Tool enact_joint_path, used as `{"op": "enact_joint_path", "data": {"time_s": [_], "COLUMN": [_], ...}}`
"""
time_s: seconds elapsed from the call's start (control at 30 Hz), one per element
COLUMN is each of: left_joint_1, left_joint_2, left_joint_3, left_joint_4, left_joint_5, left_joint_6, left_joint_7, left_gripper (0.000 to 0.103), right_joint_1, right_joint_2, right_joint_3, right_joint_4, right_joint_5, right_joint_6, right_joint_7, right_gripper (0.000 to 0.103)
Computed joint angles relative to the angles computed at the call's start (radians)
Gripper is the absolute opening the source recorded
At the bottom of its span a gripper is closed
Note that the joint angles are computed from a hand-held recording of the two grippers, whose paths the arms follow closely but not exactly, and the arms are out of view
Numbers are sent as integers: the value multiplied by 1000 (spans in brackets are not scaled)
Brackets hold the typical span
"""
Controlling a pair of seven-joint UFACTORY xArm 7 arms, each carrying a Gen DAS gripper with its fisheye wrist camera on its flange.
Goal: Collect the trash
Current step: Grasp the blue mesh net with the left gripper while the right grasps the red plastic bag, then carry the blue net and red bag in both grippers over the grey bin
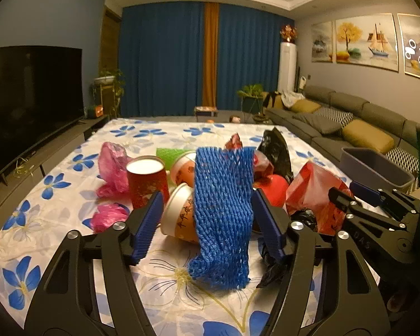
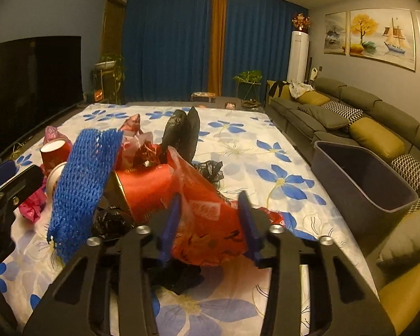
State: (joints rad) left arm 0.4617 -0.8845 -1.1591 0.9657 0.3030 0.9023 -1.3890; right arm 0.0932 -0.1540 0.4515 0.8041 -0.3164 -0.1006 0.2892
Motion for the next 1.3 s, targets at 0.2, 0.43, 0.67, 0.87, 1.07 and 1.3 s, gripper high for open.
{"op": "enact_joint_path", "data": {"time_s": [0.2,0.43,0.67,0.87,1.07,1.3], "left_joint_1": [10,2,-47,-104,-176,-252], "left_joint_2": [16,103,221,263,242,209], "left_joint_3": [-3,16,58,101,157,197], "left_joint_4": [-17,-44,-70,-84,-110,-72], "left_joint_5": [-1,30,83,139,205,303], "left_joint_6": [-33,-107,-158,-168,-178,-104], "left_joint_7": [-4,-6,-49,-117,-212,-269], "left_gripper": [62,59,37,7,4,4], "right_joint_1": [44,122,188,217,215,283], "right_joint_2": [5,-42,-71,-81,-97,-121], "right_joint_3": [-49,-122,-172,-196,-200,-276], "right_joint_4": [-10,-58,-83,-93,-99,-118], "right_joint_5": [17,111,176,209,229,238], "right_joint_6": [-24,-64,-67,-68,-68,-81], "right_joint_7": [-23,-83,-150,-175,-185,-200], "right_gripper": [11,10,10,10,10,10]}}
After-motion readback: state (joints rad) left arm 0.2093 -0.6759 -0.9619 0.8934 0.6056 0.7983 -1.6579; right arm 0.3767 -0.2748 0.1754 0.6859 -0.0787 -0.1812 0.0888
